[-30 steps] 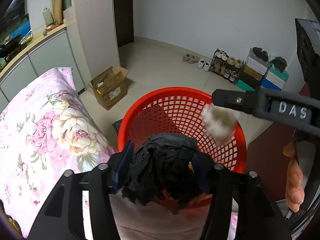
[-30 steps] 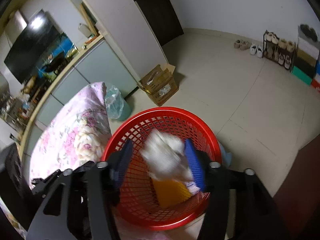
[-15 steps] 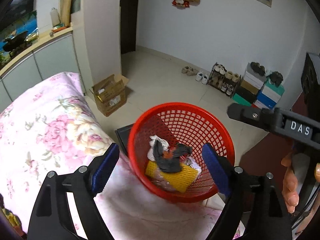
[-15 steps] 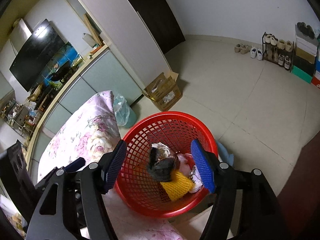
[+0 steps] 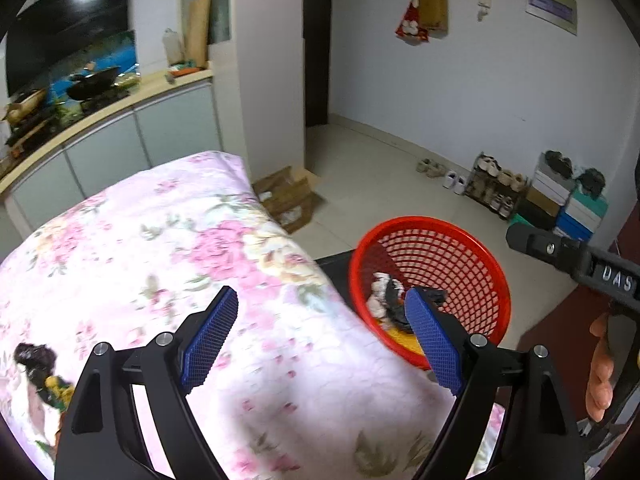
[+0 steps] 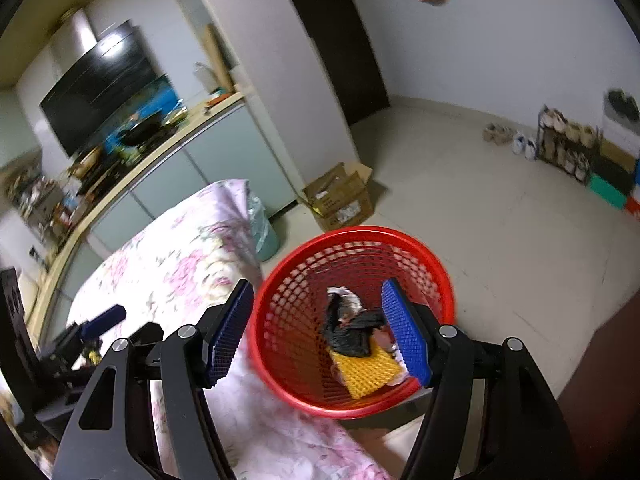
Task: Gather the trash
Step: 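Move both open tools back over the trash pile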
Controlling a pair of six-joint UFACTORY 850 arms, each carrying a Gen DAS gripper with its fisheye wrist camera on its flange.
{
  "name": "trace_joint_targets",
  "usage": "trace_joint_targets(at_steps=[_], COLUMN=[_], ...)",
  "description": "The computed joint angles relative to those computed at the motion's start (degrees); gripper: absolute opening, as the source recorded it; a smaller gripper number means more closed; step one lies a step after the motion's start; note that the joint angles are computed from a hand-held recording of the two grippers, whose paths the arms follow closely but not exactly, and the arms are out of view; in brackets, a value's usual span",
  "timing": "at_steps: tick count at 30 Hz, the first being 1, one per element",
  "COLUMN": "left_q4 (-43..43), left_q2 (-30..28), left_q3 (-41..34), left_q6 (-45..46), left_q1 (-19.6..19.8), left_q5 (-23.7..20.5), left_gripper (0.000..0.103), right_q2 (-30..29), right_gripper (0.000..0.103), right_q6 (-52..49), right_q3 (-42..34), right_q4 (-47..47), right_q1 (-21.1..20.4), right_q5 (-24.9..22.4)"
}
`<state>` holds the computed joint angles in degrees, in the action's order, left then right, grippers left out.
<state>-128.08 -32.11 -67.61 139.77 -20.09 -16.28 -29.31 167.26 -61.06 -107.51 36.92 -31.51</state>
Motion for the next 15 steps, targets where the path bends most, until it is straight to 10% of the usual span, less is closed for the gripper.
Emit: trace_joint_targets(at_steps=[15], left_q4=[-10.0], left_q2=[4.2], left_q3=[6.9], left_q6=[7.2], left_q1=[5.4], left_q5=[-0.7], left_gripper=[0.083], right_q2=[-4.5], right_gripper=[0.065], right_q6=[-10.6], right_q3=[-8.5], right_q4=[2.1], right_q1=[4.6], right_q5=[1.7])
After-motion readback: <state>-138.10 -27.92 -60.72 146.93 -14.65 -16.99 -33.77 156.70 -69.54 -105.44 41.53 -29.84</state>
